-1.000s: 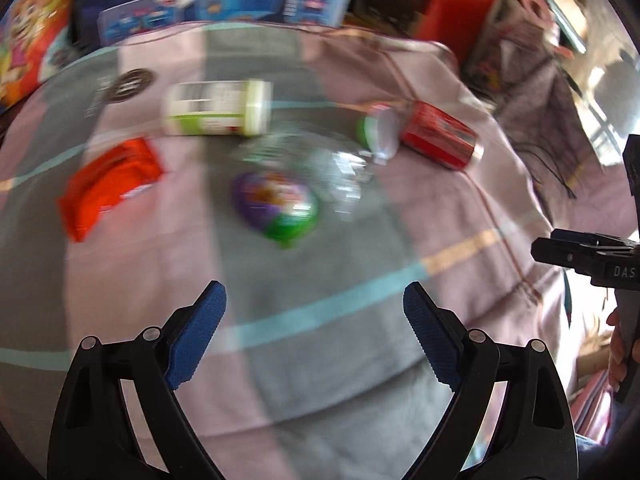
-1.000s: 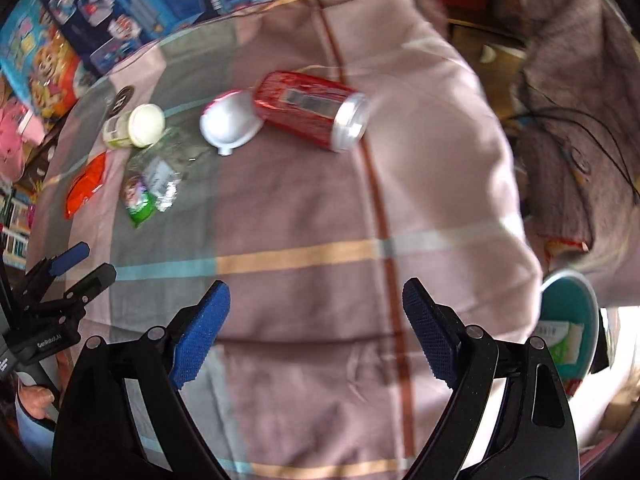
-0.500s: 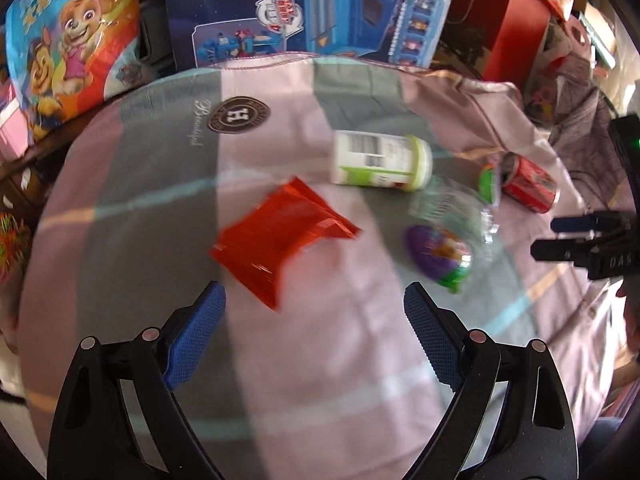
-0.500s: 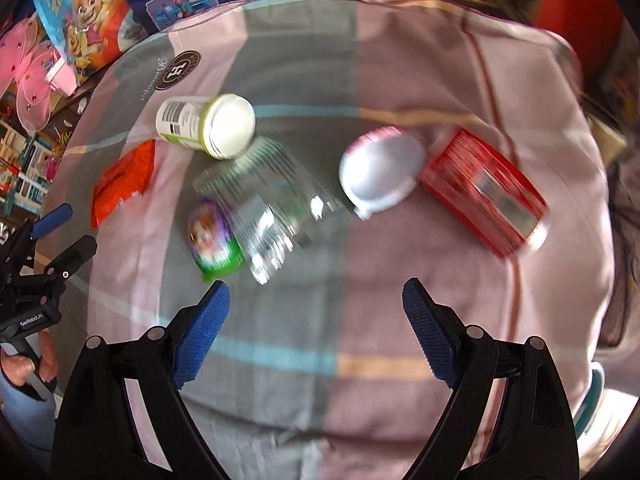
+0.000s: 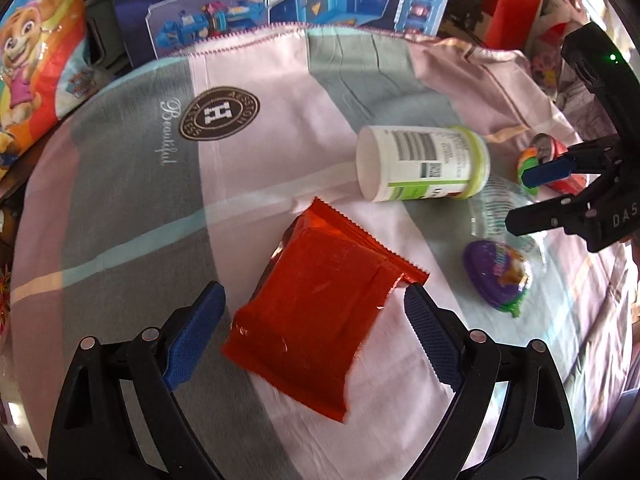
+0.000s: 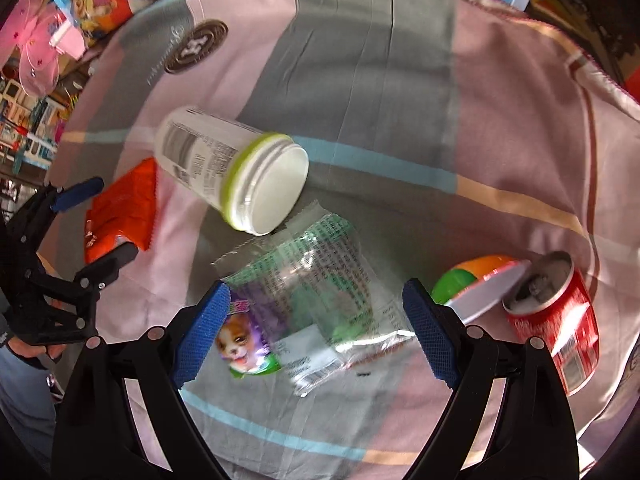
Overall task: Collect trash
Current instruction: 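Return to the table and grasp the orange snack bag with the left tool, then grasp the clear plastic packet with the right tool and lift it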
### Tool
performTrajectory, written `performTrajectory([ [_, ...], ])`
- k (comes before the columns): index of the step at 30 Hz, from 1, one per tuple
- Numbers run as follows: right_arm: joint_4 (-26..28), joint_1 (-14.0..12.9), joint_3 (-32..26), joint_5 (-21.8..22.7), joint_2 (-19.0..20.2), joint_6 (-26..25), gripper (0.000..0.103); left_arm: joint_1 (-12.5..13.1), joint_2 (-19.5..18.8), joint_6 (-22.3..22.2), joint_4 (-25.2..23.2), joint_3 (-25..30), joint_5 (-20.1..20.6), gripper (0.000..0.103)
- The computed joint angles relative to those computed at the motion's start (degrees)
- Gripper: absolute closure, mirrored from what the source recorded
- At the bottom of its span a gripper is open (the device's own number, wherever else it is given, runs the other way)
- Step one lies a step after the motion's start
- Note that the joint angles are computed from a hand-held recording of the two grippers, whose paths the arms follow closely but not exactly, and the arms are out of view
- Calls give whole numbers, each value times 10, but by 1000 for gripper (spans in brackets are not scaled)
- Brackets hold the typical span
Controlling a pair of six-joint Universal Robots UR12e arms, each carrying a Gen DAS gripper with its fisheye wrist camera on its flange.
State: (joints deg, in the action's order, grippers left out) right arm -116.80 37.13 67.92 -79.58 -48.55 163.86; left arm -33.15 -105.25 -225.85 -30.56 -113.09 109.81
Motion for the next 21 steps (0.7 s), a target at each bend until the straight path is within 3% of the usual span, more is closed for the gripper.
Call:
performTrajectory([
  [8,2,-5,1,20,8,9,16,5,-9,3,22,-5,-11,12],
  [10,-5,-7,13,26,2,11,16,3,-10,1,29,-6,-8,20],
  [13,-29,-13,37,34,-9,15,18,-5,-12,-7,15,1,10,47],
  [15,-66,-13,64,17,-23,15,35,-8,-12,-19,16,2,10,49],
  [21,-93,-27,116,44,-55,34,40,-31,-15,-64,-4,15,30,55],
])
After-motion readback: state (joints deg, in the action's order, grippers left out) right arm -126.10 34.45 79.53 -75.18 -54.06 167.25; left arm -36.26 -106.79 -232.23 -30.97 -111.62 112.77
